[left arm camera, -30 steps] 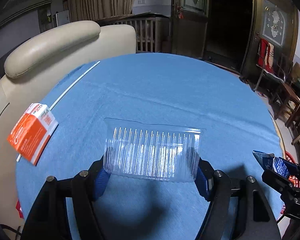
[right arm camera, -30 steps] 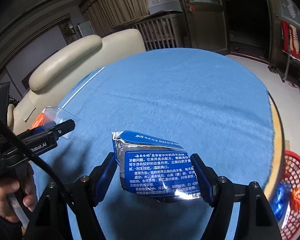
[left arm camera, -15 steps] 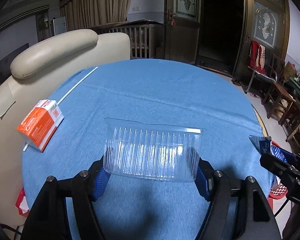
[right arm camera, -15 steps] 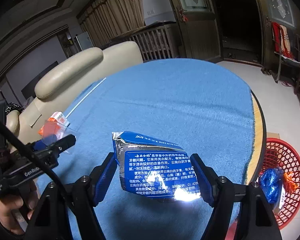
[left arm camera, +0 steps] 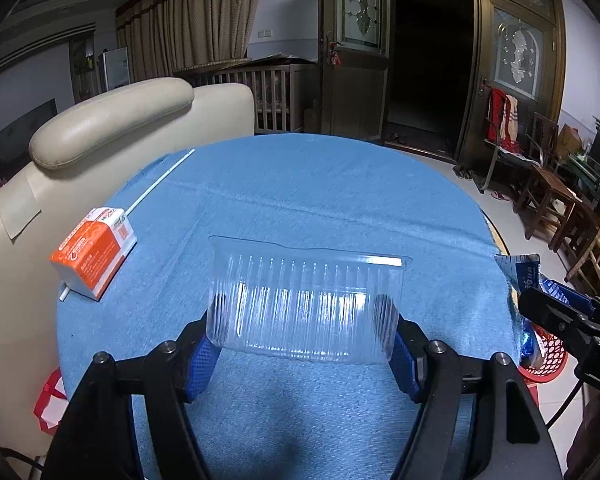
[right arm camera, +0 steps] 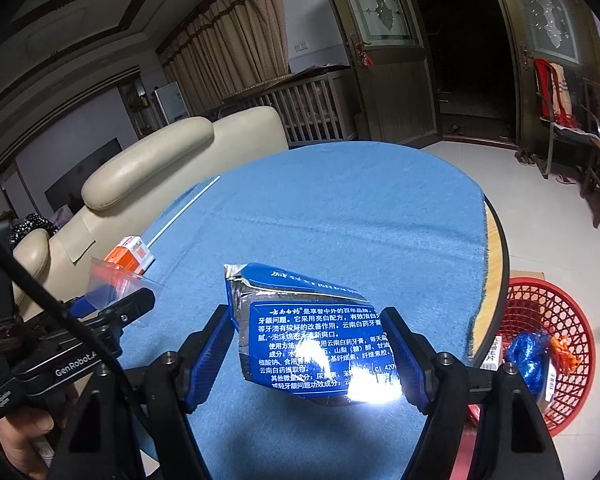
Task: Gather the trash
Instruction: 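Carry the blue packet and clear tray over the red wastebasket with both tools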
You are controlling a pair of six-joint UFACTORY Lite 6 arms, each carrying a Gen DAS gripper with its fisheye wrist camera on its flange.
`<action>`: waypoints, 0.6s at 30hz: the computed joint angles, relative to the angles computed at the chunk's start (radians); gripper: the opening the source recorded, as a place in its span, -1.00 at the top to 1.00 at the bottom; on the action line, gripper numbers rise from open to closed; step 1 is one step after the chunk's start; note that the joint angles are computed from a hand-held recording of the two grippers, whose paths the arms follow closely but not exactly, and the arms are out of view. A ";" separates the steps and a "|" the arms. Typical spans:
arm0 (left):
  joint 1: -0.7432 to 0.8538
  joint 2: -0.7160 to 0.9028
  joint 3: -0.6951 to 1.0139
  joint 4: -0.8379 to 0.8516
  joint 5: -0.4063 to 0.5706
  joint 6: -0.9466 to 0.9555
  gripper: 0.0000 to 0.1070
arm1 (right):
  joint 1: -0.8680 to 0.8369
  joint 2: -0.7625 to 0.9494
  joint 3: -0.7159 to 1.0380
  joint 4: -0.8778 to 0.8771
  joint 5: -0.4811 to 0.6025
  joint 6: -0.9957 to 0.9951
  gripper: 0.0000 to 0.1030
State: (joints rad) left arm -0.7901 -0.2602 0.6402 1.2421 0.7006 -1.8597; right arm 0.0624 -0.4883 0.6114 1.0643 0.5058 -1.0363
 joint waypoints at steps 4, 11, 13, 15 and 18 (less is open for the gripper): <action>-0.005 0.036 0.020 0.013 -0.008 -0.011 -0.38 | -0.047 -0.002 -0.012 0.026 0.026 -0.041 -0.49; -0.009 0.151 0.065 0.046 -0.048 -0.041 -0.38 | -0.128 0.008 -0.043 0.088 0.060 -0.131 -0.49; -0.008 0.201 0.091 0.053 -0.065 -0.045 -0.38 | -0.149 0.019 -0.050 0.108 0.066 -0.157 -0.49; -0.010 0.244 0.119 0.055 -0.074 -0.042 -0.38 | -0.182 0.040 -0.054 0.133 0.079 -0.196 -0.49; -0.017 0.316 0.179 0.045 -0.081 -0.026 -0.38 | -0.232 0.077 -0.054 0.168 0.100 -0.251 -0.49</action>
State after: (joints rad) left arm -0.8073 0.0560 0.8189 1.2874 0.6197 -1.8855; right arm -0.1694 -0.4111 0.5579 1.2327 0.6059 -1.2873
